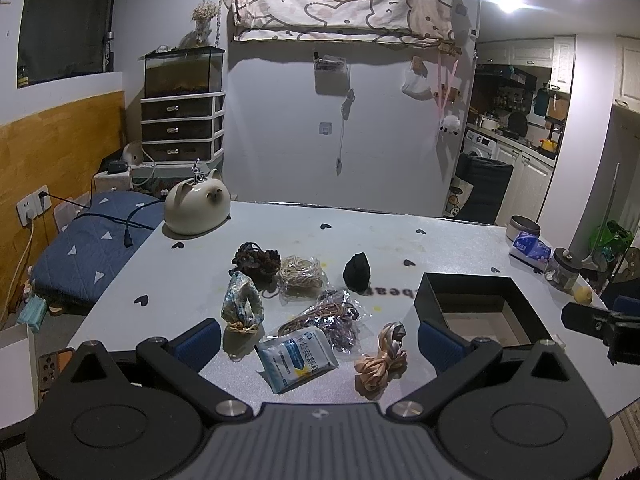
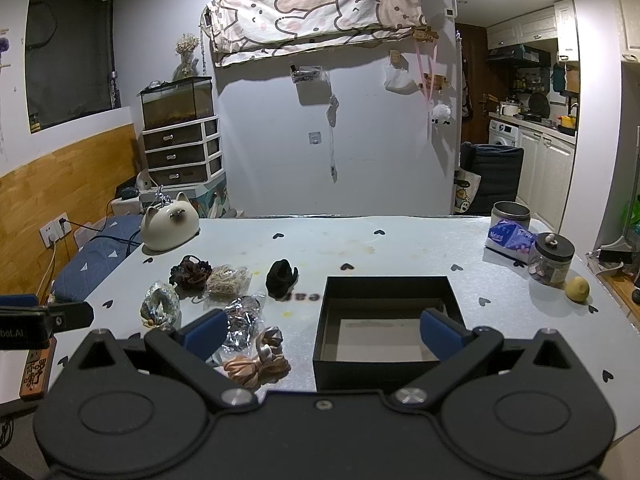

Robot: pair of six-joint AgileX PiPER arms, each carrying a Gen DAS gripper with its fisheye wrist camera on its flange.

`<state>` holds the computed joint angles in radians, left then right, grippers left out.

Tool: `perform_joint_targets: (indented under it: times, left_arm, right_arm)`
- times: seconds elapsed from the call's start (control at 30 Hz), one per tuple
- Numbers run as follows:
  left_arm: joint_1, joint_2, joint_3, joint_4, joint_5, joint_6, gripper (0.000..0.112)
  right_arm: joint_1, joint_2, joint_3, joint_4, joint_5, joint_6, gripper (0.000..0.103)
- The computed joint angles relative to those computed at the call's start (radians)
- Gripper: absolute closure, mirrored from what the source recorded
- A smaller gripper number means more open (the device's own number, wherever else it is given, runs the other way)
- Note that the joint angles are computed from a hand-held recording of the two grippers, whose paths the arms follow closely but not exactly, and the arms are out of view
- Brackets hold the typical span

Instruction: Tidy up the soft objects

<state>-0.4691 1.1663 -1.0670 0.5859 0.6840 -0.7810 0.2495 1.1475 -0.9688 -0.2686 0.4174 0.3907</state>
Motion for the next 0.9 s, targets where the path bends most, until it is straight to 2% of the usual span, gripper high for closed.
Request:
perform_joint_targets:
  times: [0.07,0.17,0.47,0.6,0.73,0.83,0.9]
  left_arm:
    - [0.003,0.004,-0.002,-0.011,-0.001,0.007,0.009]
    - [0.045,0.027,-0.004,-0.053,-0.044,0.061,0.009]
    - [0.221,0.143,-0.104,-0.323,-0.137,0.395,0.009]
    - [0.312,0.204,-0.16,-0.511,-0.157,0.613,0.009]
    - [0.418,0.278,-0.223,-0.776,-0.152,0.906,0.01]
    - [0.484,0.345,-0.277,-0.943,-0.121,1.085,0.017]
    - [0.524,0.403,-0.329,-1.036,-0.073,1.181,0.022]
  right_arm:
    - [0.004,0.001,-0.002,-0.004,0.007,0.009,0.0]
    - [-0.019,0.009,-0.014,0.045,0.008,-0.046,0.0]
    - [0.023,0.115,-0.091,-0.097,0.002,0.127,0.0]
    - [0.06,0.193,-0.158,-0.175,0.017,0.229,0.0]
    - [0.103,0.276,-0.231,-0.248,0.04,0.327,0.0]
    - [0.127,0.341,-0.285,-0.26,0.046,0.351,0.0]
    - [0.138,0.39,-0.323,-0.246,0.047,0.34,0.0]
